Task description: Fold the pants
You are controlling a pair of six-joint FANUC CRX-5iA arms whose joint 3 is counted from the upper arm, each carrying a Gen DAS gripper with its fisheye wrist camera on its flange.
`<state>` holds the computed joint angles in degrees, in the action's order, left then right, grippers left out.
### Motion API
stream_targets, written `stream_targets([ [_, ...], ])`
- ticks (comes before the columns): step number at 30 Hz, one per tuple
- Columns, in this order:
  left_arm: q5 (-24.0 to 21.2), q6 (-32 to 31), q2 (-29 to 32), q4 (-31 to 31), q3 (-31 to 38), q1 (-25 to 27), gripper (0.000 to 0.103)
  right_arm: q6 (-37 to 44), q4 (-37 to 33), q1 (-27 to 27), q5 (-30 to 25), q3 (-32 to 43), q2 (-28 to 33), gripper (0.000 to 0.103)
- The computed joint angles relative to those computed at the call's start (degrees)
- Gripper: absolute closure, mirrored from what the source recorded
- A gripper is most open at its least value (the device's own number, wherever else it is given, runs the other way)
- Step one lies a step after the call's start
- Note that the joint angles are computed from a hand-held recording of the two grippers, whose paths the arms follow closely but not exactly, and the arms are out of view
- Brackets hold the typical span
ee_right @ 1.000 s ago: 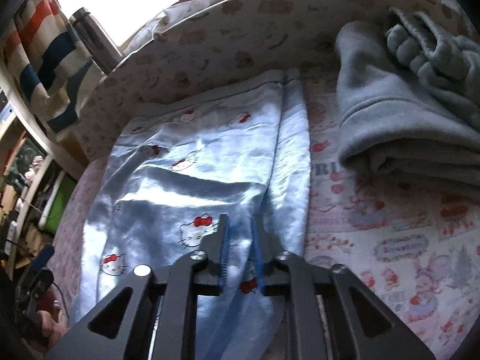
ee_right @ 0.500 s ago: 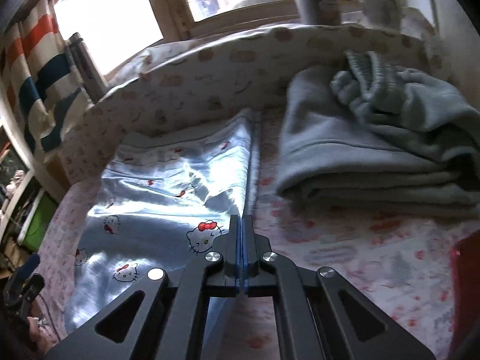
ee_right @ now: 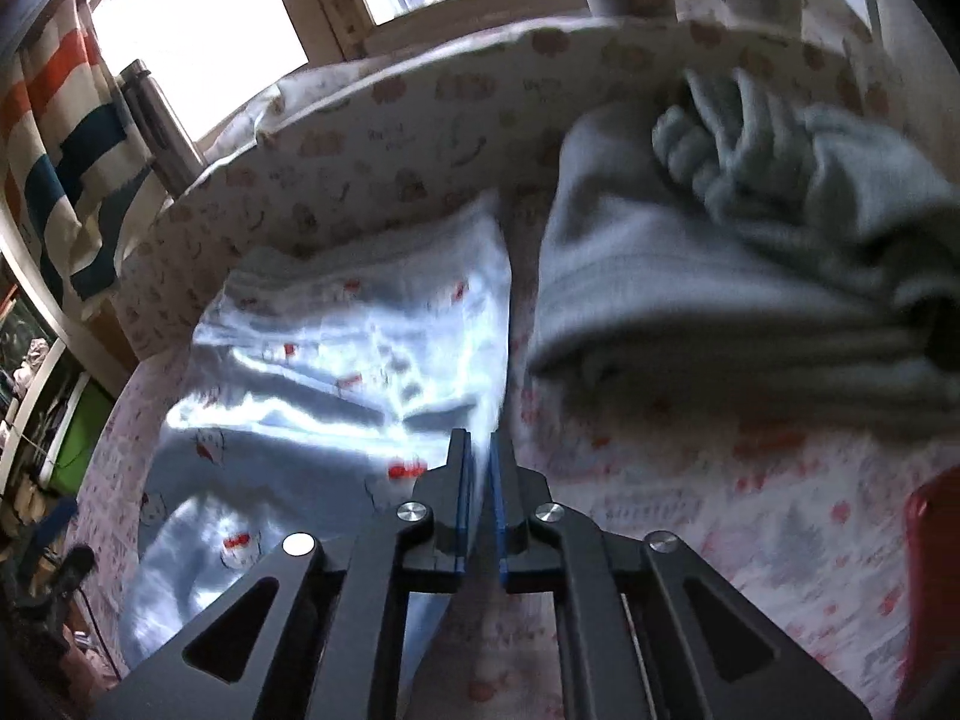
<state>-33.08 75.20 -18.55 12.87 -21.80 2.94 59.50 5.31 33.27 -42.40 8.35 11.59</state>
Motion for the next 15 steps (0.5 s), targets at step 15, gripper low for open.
stream_targets([
  [15, -3.5, 13.4, 31.0, -13.9, 34.5, 0.2, 0.025, -2.2, 5.1, -2.3, -13.8, 36.1, 24.5, 0.081],
])
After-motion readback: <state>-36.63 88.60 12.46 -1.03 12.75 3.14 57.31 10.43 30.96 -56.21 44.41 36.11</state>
